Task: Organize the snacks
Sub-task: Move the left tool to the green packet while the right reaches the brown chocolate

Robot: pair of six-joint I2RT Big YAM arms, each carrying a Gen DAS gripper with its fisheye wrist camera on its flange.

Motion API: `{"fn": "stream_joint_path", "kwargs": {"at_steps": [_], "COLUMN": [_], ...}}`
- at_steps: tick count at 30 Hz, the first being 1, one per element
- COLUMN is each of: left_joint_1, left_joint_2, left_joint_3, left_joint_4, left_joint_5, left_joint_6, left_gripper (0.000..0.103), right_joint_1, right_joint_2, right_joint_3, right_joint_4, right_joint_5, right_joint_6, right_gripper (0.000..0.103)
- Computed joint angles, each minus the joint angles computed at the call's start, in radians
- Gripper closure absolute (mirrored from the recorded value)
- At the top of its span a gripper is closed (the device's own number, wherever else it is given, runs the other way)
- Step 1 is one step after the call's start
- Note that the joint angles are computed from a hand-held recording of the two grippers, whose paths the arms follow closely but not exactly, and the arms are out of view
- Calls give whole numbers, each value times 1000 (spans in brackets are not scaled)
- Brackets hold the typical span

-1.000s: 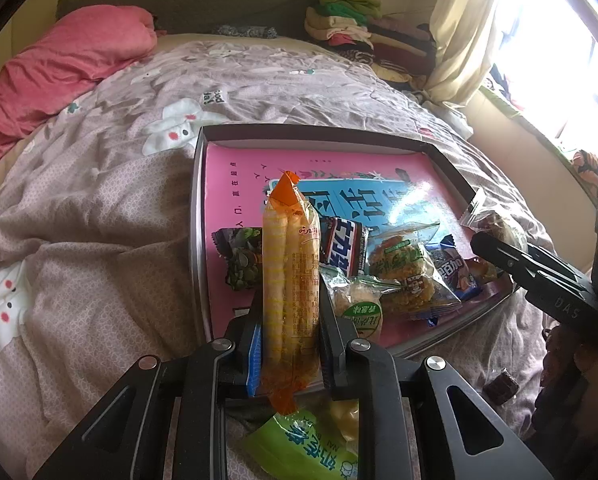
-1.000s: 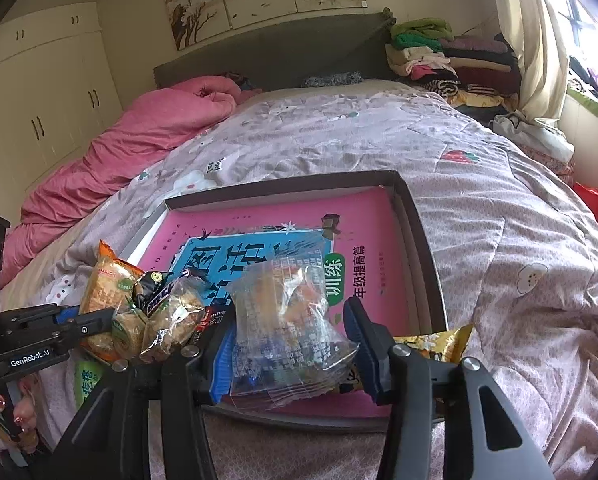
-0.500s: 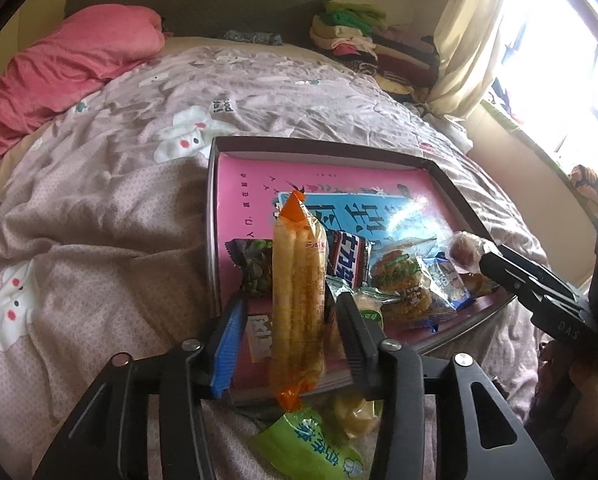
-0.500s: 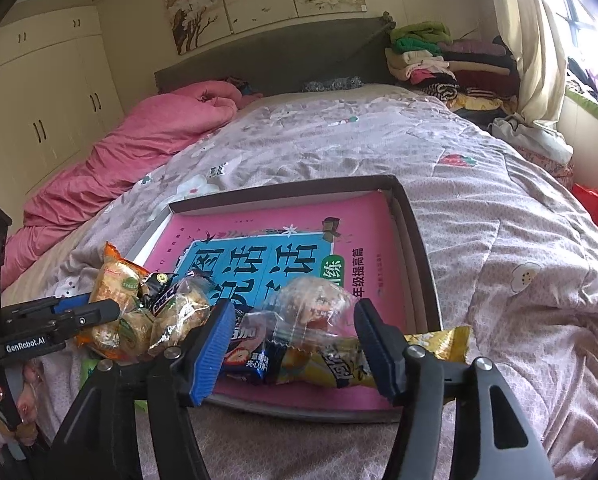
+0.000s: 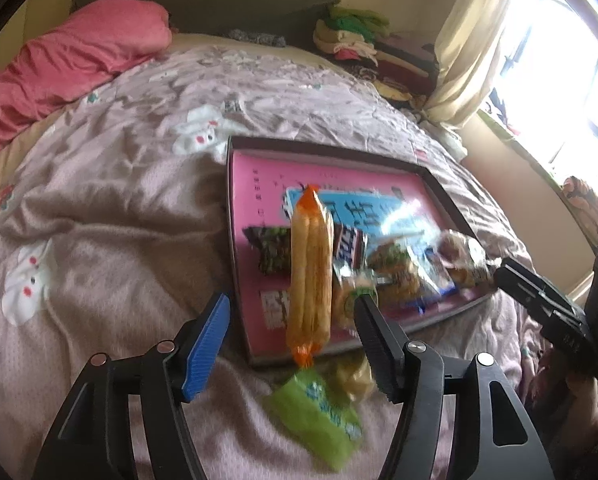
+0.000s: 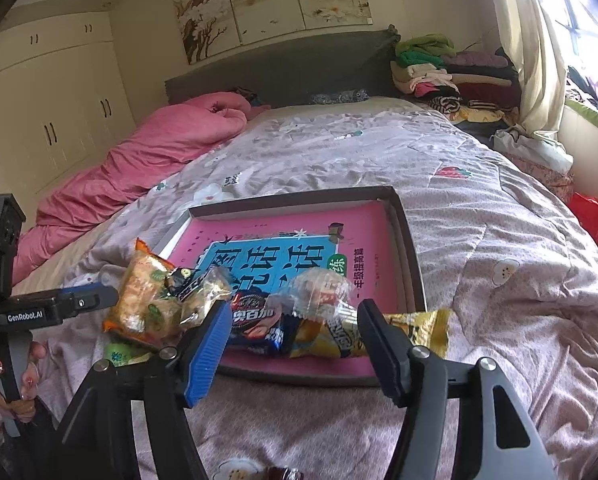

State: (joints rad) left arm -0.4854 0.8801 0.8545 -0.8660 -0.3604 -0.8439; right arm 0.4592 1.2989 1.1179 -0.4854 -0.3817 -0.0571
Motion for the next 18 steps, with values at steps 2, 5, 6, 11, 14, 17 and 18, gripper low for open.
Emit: {"fn": "stream_joint_path", "kwargs": {"at_steps": [2,5,6,11,14,17,18], "left_joint_1": [-18,-42,-51,-91,-116,-134,-136], "left_joint_2": [-1,3,6,33,43,62,66], "left_joint_3": [1,5,5,17,19,31,33], "left_joint_4": [-7,-18,-21,-42,-47,-60,-61], "left_joint_5": [5,10,13,19,25,16,15], "left_joint_6": [-8,-7,-8,-7,-12,7,12], "left_gripper": [37,37,37,37,37,37,37], "right_joint_1": [-3,-4,-5,-16,-20,-28,-31], "right_joint_2": [-10,-25,-31,-48,-58,-71,-73], "right_joint_3": [-5,-16,-20,-30,-35,-47,-50], "right_joint_4": [-11,-22,-26,-45,-58,-74,-80], "right_joint_5": [-6,-3,-3,-12,-15,-21,-25], "right_joint_6": [-3,-10,-12,-14,-17,-19,-20], "right_gripper": [38,38,38,37,37,37,37]}}
